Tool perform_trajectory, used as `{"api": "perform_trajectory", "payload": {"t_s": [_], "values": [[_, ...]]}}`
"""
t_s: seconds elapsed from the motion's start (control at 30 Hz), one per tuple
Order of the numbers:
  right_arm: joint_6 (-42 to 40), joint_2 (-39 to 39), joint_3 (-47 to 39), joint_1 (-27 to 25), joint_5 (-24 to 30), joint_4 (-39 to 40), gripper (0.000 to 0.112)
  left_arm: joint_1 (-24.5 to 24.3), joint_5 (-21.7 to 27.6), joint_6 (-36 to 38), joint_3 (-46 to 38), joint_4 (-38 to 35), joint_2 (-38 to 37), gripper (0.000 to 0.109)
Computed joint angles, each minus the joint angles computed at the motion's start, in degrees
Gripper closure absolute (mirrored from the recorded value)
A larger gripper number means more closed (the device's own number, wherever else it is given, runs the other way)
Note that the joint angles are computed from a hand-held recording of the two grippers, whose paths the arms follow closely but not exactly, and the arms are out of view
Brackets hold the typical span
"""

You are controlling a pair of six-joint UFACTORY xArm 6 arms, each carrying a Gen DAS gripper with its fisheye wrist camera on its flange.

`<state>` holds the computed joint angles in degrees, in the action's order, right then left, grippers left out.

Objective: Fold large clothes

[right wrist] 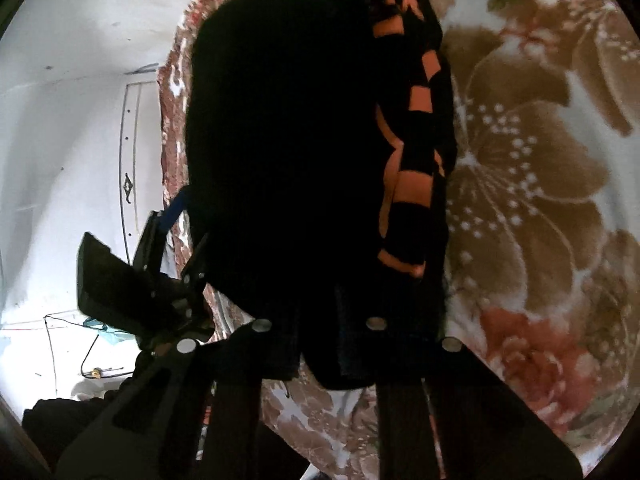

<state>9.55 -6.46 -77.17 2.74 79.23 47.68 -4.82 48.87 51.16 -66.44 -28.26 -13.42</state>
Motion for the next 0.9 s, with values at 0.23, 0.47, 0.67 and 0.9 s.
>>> {"api": "perform_trajectory", "payload": {"t_s": [0.23,0.47,0.67,0.9], "values": [[0.8,-7.0,8.1,-0.4,-3.6,-2.2,0.101,0.7,0.5,1.4,2.0,-2.2,-2.0,0.034],[1.6,-7.6,17.6,3.7,-13.0,-3.8,0.103,-2.9,-6.2,7.4,8.8,4.0,-6.2,0.030],[3.9,-5.6,6.4,6.9,-9.3,-15.0,0.052,1.4,0.1,4.7,1.8,0.9,-3.2,0.024],[6.2,-2.4,-0.1,5.6,-12.1,-17.5,0.026,10.3,19.0,-4.4,-17.6,-4.2,10.3,0.017]]}}
